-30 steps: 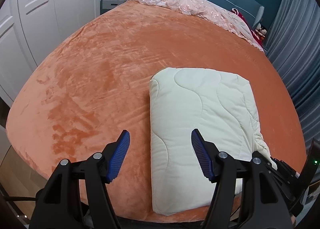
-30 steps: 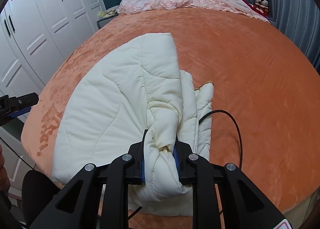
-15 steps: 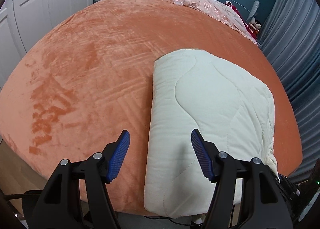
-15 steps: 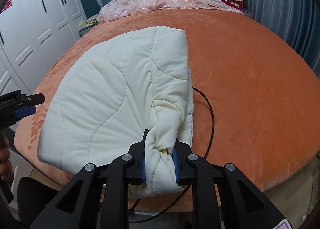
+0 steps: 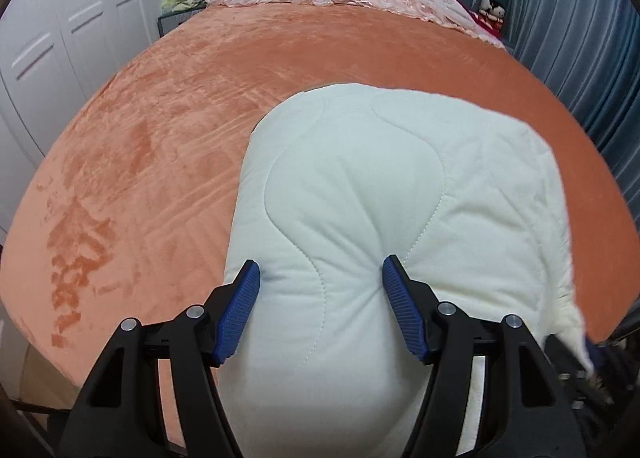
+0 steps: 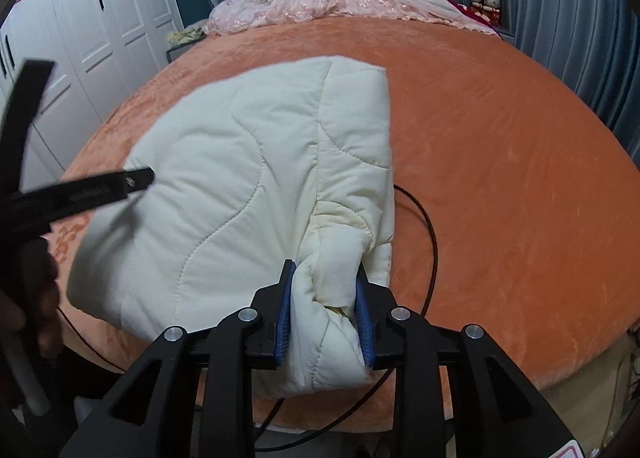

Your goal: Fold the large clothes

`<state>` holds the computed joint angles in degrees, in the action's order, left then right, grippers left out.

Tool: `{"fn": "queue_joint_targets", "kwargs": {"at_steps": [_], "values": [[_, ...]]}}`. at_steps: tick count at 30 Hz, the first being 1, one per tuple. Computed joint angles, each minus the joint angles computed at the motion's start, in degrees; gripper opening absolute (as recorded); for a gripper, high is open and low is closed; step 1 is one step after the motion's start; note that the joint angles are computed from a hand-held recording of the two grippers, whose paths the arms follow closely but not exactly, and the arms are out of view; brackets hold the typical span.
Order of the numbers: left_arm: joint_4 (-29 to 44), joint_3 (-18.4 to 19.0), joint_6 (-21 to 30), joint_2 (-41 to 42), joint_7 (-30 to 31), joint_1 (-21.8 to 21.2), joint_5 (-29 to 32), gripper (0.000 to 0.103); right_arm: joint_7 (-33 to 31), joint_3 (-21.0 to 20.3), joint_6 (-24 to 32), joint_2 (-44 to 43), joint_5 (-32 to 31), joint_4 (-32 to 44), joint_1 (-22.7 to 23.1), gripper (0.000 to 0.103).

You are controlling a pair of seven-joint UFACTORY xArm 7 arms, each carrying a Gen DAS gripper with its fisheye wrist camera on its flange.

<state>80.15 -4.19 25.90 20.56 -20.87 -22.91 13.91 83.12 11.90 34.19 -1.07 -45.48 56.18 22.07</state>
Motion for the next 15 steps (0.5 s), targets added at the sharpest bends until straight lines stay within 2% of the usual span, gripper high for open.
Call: {"fn": "queue_joint_targets", "kwargs": {"at_steps": [3,5,7,10,13,15], "values": [[0.4,0.2,-0.3,1.0,0.6,0.3,0.3,0.064,7.6,1.3,-1.2,-9.1,-4.9,-5.4,-1.2,0.029],[0.4,-0.5,-0.2,0.9,2.1,1.3,-1.3,0.065,10.7,4.0,3.8,-16.7,-6.2,-8.5,-2.5,0.029],[0.1,-0.7,-0.1,0.7,2.5,1.8,-2.6,0.066,11.0,7.0,12.4,-25.7,-5.2,-10.7,-3.5,0.028],[0.0,-0.7,0.5,0.5,2.1,1.9,-3.7,0.067,6.9,12.8,29.2,-40.2,-2.4,-11.4,-4.4,0.028],[-0.3,-0.4,0.9,0.0,1.1,1.5,-3.7,0.067,1.3,19.7,44.4,-52.4,-1.6,-7.3,-6.8,0.029],[-0.7,-0.1,1.2,-0.6,-0.3,1.1,-3.2,0.066,-3.5,23.3,50.9,-55.4,-1.5,-2.7,-9.8,0.031]]}}
